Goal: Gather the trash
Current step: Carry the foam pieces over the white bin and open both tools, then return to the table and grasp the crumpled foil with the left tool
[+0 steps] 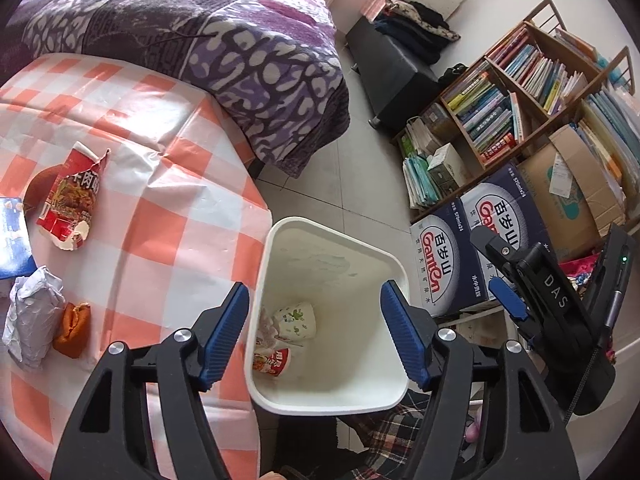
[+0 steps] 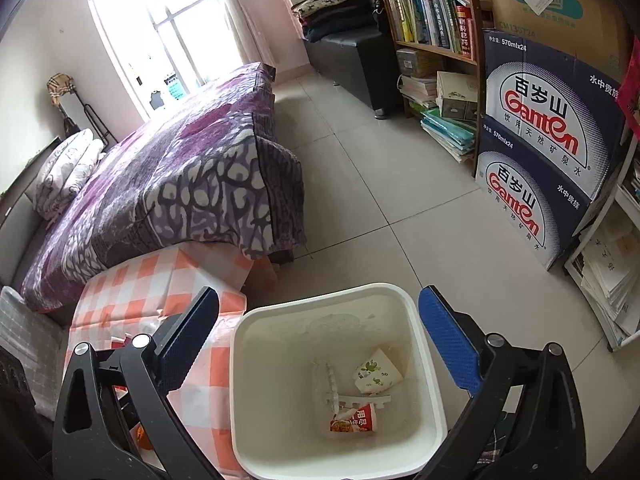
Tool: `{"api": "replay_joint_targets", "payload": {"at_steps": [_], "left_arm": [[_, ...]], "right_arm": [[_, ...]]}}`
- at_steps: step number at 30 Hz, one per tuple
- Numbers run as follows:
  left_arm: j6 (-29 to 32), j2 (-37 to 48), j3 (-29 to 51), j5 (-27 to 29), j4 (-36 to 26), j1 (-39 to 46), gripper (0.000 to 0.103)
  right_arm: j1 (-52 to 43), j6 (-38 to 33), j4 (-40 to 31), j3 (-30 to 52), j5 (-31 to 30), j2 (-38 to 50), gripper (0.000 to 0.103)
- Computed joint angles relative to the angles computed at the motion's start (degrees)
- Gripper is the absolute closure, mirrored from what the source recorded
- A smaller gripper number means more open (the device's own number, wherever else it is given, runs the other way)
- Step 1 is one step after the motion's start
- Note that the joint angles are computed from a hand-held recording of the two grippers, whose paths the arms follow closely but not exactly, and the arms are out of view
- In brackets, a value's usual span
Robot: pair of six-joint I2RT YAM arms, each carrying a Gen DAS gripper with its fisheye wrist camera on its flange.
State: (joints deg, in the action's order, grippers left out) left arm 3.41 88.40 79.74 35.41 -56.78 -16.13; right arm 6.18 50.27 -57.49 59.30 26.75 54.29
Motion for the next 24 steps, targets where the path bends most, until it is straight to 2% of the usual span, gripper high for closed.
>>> {"api": "replay_joint_targets", "payload": {"at_steps": [10, 19, 24], "left_arm": [[3.90, 1.02, -0.74, -5.99, 0.83, 6.90, 0.022], [9.54, 5.55, 0.62, -17.03, 1.31, 13.35, 0.022], [12.54, 10.29, 2.91, -20.48, 0.47, 17.53, 0.022]], "right_arm": [[8.46, 2.83, 1.36, 3.00, 2.11, 8.10, 0.007], [13.91, 3.68, 2.31, 6.59, 2.01, 15.89, 0.007], [16.46, 3.32, 2.95, 8.76, 1.61, 20.55, 0.007]]}}
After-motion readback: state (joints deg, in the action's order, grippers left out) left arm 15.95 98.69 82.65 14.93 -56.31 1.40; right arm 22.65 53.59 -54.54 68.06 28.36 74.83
